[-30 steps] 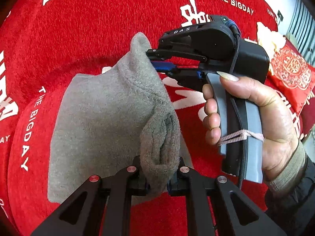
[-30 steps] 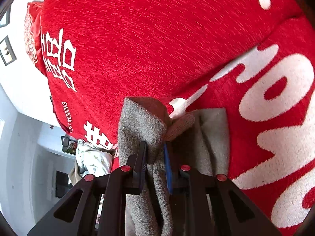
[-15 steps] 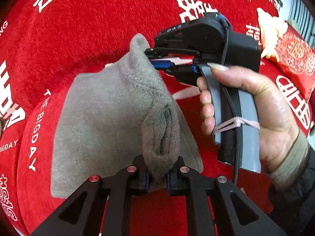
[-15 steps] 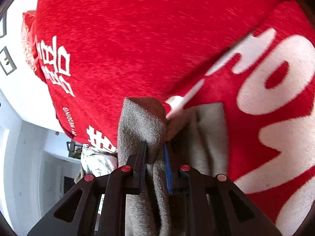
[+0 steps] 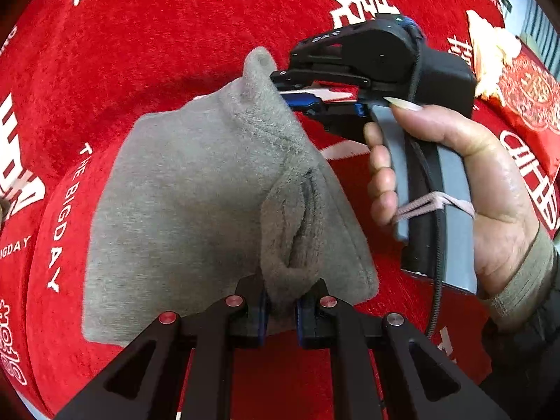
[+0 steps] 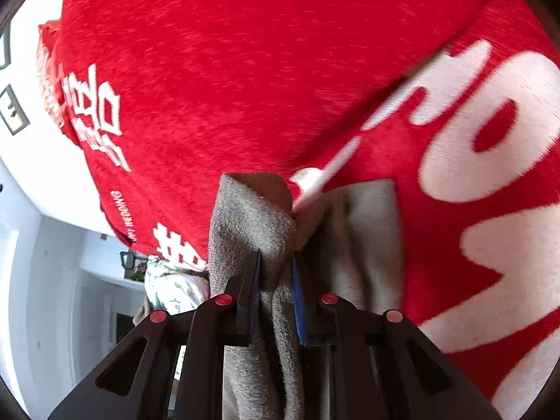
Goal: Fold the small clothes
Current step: 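Open both grippers and release the folded grey sweater onto the bedspread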
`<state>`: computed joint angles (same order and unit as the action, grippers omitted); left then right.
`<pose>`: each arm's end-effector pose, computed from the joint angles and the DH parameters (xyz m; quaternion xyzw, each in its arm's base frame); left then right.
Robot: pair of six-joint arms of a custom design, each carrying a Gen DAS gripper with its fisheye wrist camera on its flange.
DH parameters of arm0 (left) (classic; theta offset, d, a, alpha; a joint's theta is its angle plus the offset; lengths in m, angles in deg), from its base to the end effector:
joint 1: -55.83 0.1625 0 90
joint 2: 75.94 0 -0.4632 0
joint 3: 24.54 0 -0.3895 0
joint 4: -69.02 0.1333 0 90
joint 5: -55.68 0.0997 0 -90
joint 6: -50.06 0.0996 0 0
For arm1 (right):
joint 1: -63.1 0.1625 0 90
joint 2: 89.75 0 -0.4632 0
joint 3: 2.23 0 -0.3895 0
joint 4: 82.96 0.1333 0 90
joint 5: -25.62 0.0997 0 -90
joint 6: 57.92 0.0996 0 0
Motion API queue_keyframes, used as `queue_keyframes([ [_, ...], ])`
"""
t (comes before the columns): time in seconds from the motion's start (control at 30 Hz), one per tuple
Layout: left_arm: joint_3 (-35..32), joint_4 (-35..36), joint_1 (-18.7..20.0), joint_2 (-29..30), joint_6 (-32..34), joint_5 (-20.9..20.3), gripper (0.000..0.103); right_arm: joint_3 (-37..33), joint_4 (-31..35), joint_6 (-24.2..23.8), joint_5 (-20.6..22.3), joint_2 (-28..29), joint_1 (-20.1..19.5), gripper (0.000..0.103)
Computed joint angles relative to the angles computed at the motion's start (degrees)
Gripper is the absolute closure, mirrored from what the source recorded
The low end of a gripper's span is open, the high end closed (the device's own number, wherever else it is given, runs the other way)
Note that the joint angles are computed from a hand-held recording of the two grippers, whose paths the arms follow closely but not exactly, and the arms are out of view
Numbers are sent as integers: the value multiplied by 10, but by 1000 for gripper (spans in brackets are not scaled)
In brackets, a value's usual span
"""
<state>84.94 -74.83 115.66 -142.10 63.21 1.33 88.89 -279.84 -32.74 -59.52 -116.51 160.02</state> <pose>-0.1278 -0.6005 0.2576 0.3238 0.8914 -0.1315 0.2885 0.2278 -0.7003 0.0141 0.1326 0.9217 -0.3372 0.1381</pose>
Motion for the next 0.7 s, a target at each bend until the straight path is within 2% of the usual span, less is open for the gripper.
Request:
queue_keyframes([
  [0.23, 1, -3, 5, 6, -3, 4, 90, -12, 12, -9, -15, 4, 3, 85],
  [0.37, 6, -4, 4, 3, -1, 1, 90, 0, -12, 4, -99, -3, 11, 85],
  [0.4, 5, 1, 5, 1, -4, -3, 86, 7, -17, 3, -128, -10, 15, 85],
  [0.43, 2, 11, 6, -2, -6, -9, 73, 11, -16, 0, -140, -14, 17, 84],
  [0.47, -6, 34, 10, -9, -11, -34, 60, 17, -20, -2, -143, -20, 18, 81],
  [0.5, -10, 44, 13, -15, -14, -51, 33, 23, -24, -5, -144, -26, 21, 81],
  [0.53, -5, 33, 12, -24, -16, -60, 17, 27, -26, -15, -143, -31, 24, 81],
  [0.6, 9, -2, 9, -41, -6, -75, 17, 28, -19, -49, -149, -40, 36, 66],
  [0.67, 1, 12, 7, -51, 8, -93, 17, 21, -16, -84, -152, -42, 52, 24],
  [0.7, 1, 9, 6, -53, 11, -92, 17, 19, -22, -99, -141, -41, 56, 18],
])
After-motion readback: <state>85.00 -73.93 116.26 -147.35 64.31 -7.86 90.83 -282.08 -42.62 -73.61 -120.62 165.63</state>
